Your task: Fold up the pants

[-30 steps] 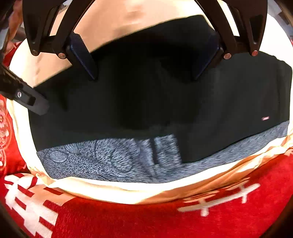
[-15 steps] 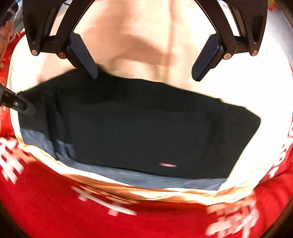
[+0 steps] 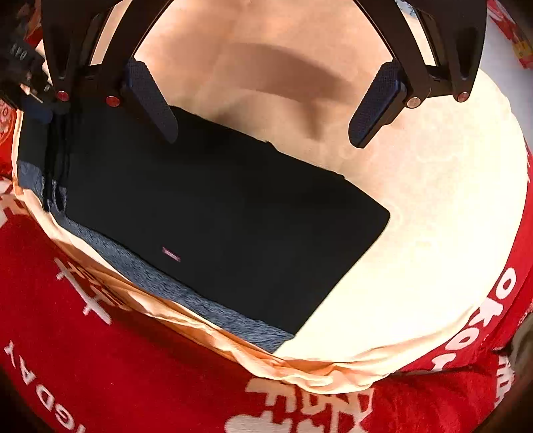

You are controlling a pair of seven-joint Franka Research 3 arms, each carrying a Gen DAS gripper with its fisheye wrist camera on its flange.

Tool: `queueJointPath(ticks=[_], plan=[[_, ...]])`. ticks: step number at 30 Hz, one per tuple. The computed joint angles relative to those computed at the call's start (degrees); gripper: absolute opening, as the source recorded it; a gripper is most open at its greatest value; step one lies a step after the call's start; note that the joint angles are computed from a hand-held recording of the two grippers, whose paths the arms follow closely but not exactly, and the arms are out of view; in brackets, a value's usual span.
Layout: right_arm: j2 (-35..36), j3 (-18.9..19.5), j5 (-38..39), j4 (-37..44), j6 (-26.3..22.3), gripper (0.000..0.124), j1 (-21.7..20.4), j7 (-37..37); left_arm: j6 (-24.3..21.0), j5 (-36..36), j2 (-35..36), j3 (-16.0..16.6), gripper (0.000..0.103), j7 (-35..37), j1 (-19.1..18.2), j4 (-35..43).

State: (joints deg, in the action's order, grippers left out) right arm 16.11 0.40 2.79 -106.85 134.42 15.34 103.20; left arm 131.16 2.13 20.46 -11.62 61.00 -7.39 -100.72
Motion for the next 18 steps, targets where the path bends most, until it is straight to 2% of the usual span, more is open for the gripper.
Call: queueJointPath(ticks=[3, 12, 18], plan=[[1.2, 0.3, -0.9, 1.3, -0.7, 0.067, 0.6, -0.8, -0.5, -0.1, -0.5, -0.1, 0.103, -1.0, -0.3, -0.2], [6.1, 1.1, 3.4, 5.9, -5.1, 0.067, 1.1, -1.7, -0.1, -1.1, 1.4, -0.1, 0.103, -1.2, 0.2, 0.9], [6.4, 0.8, 4.3, 5.9, -5.1, 0.070, 1.0, -1.6, 0.8, -2.5, 1.8, -0.5, 0.103, -0.3, 0.9, 0.8]])
